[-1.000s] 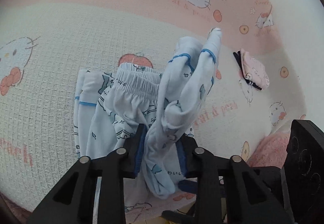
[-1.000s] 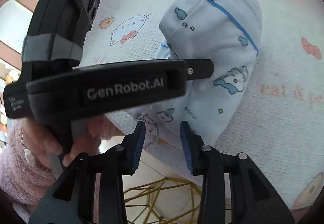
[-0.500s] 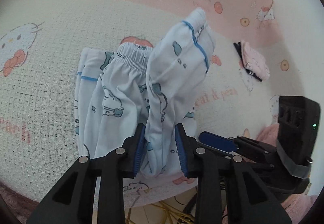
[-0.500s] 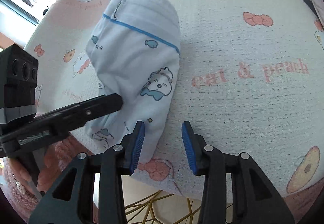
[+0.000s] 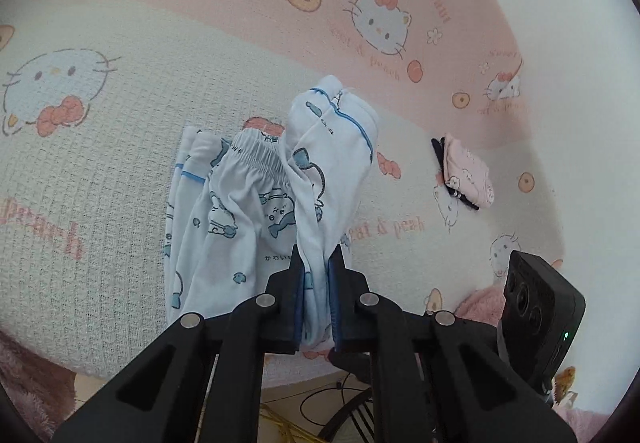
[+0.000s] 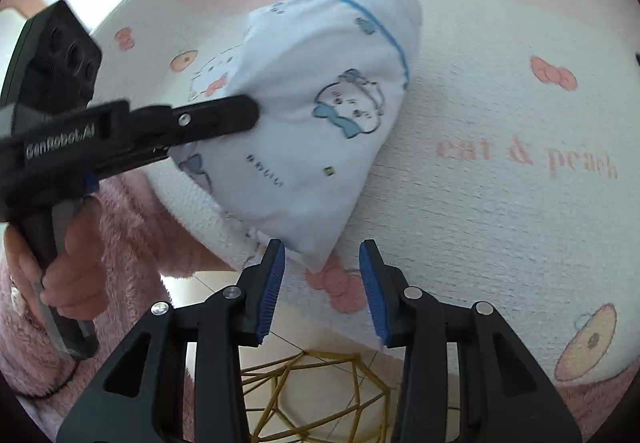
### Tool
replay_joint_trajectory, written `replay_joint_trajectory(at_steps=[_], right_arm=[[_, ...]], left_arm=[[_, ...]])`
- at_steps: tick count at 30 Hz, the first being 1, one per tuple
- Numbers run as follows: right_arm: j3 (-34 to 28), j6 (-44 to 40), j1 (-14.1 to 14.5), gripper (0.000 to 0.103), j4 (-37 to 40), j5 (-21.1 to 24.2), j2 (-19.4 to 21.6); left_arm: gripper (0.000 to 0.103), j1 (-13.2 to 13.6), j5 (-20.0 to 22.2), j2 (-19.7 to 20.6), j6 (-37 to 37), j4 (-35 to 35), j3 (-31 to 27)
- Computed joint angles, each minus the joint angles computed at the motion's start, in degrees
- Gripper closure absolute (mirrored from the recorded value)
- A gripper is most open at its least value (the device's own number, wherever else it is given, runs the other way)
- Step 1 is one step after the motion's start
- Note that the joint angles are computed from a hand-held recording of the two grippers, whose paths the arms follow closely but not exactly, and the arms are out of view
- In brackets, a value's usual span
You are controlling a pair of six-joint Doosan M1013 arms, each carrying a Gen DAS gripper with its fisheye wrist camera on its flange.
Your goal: Fold clothes
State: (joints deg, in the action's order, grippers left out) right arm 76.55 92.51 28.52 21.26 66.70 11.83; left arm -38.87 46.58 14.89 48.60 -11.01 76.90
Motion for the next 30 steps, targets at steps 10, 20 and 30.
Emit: replay_joint_trajectory(at_steps=[10,20,30], right_arm=[[-1.4,-0.7,2.2,0.061,-4.4,2.7,2.0],[-3.7,3.9,2.3,0.061,-7.4,-1.0,4.3],[-5.5,2.6,3.8,0.059,-9.8,3.4,6.2]], left_arm=[[0.092,2.1,10.0,1.6,-6.2,0.9,0.8],[0.070,-0.1,12.4,-2.3,-21.1,16.4,2.1],[0.066,-2.3,23.2,3.6,-7.2,17.4,-5.0]])
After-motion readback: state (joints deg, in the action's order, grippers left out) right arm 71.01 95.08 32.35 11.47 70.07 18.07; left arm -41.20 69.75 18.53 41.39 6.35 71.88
